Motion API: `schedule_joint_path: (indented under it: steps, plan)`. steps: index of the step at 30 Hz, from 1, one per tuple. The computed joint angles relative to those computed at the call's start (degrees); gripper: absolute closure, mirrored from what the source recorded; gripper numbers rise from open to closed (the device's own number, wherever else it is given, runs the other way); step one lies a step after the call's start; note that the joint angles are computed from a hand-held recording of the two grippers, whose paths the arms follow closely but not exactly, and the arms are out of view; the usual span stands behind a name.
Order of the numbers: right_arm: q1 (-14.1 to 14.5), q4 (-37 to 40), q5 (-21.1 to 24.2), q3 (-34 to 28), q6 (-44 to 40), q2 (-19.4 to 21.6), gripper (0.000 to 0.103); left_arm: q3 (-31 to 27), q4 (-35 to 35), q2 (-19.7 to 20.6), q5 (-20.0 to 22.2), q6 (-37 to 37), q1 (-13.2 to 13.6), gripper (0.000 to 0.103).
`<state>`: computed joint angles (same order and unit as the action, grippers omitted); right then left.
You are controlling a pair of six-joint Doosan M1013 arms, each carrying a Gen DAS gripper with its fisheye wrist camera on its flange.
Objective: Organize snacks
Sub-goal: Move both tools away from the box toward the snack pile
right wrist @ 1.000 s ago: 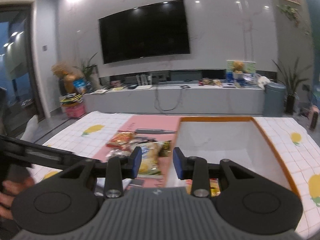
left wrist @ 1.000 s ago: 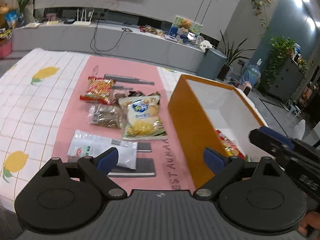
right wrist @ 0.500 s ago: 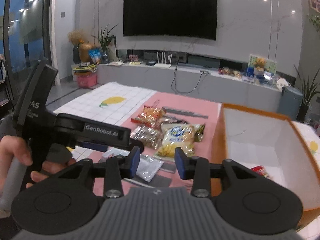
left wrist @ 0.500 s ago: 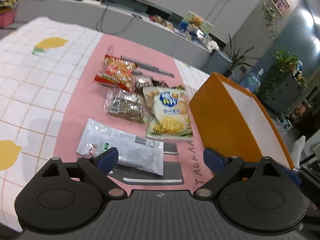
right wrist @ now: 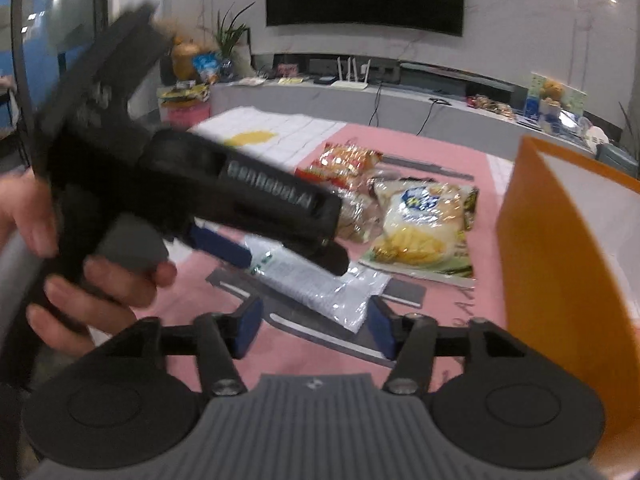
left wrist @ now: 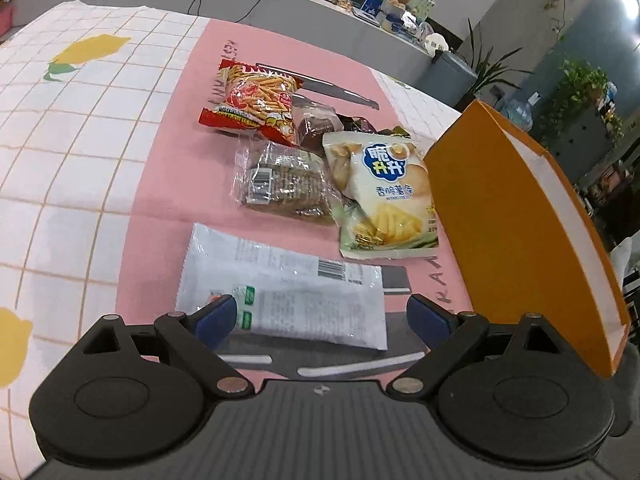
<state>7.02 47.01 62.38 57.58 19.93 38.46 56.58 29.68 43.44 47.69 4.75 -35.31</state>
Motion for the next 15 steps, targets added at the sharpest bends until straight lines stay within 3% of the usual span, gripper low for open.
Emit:
schedule_joint_path:
  steps: [4, 5, 10, 15]
  plan:
    - [0.92, 0.69, -0.86, -1.28, -2.31, 1.54, 0.009, 0.44, 0.23, -0.15, 0.04, -0.66, 0.48, 0.000]
    - [1.11, 1.44, -1.23, -1.34, -3.81, 1.85, 0.007, 0.80, 0.46, -0.34, 0.16, -1.57, 0.58, 0.000]
    - [1.91, 3.10, 1.87, -4.68, -7.06, 4.71, 0.007, 2.37, 0.68, -1.40, -0.24, -5.48, 1.14, 0.000]
    - [2.59, 4.70, 3.53, -7.49, -8.00, 7.12, 0.014, 4.33, 3.07, -2.77, -0.35, -9.67, 1.30, 0.000]
